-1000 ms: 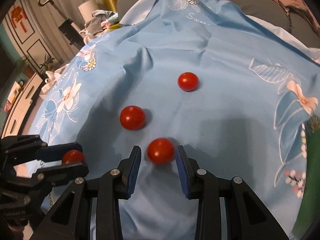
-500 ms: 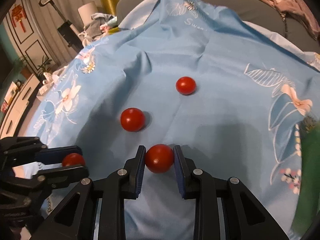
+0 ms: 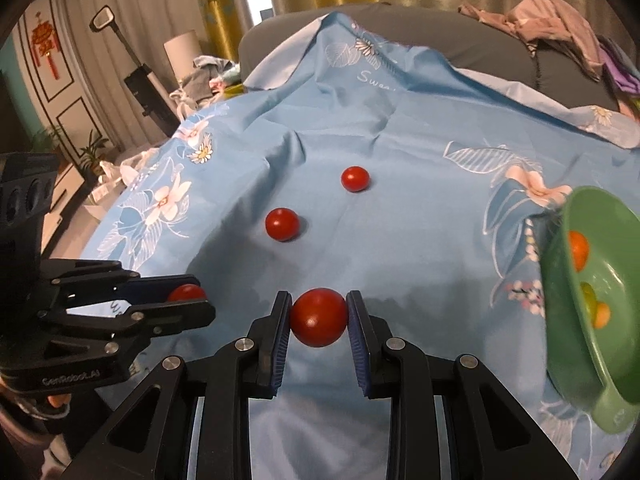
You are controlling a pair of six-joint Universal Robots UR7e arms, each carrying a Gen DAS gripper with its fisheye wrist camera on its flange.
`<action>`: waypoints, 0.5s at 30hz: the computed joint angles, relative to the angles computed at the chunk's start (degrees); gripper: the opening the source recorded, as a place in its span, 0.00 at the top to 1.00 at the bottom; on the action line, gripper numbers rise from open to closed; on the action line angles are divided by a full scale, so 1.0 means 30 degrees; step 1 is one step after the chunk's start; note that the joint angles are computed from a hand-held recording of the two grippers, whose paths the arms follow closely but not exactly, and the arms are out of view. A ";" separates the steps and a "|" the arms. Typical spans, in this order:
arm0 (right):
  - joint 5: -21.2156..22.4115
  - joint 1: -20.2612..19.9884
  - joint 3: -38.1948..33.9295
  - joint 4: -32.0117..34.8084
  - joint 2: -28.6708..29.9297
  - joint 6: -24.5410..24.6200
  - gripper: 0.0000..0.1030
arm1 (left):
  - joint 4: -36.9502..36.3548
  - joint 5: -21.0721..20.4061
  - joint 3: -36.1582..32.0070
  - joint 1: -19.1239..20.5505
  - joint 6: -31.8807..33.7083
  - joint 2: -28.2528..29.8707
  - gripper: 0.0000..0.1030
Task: Organize fruits
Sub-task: 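Carry both cherry tomatoes over the green bowl and open both tools to drop them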
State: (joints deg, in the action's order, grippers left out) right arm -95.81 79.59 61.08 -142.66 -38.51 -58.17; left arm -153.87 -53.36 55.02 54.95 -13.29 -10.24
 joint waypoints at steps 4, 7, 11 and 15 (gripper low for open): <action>0.0419 -0.0174 0.0589 -0.0345 -0.0575 0.0164 0.71 | -0.0079 0.0046 -0.0132 -0.0244 0.0238 0.0091 0.76; 0.0772 -0.0331 0.0839 -0.0502 -0.0935 0.0317 0.71 | -0.0079 0.0091 -0.0357 -0.0427 0.0533 0.0219 0.76; 0.1144 -0.0547 0.1145 -0.0715 -0.1364 0.0580 0.71 | 0.0131 0.0112 -0.0867 -0.0620 0.0845 0.0458 0.76; 0.1518 -0.0765 0.1180 -0.1037 -0.1622 0.0914 0.71 | 0.0697 -0.0063 -0.2015 -0.0789 0.1323 0.0990 0.76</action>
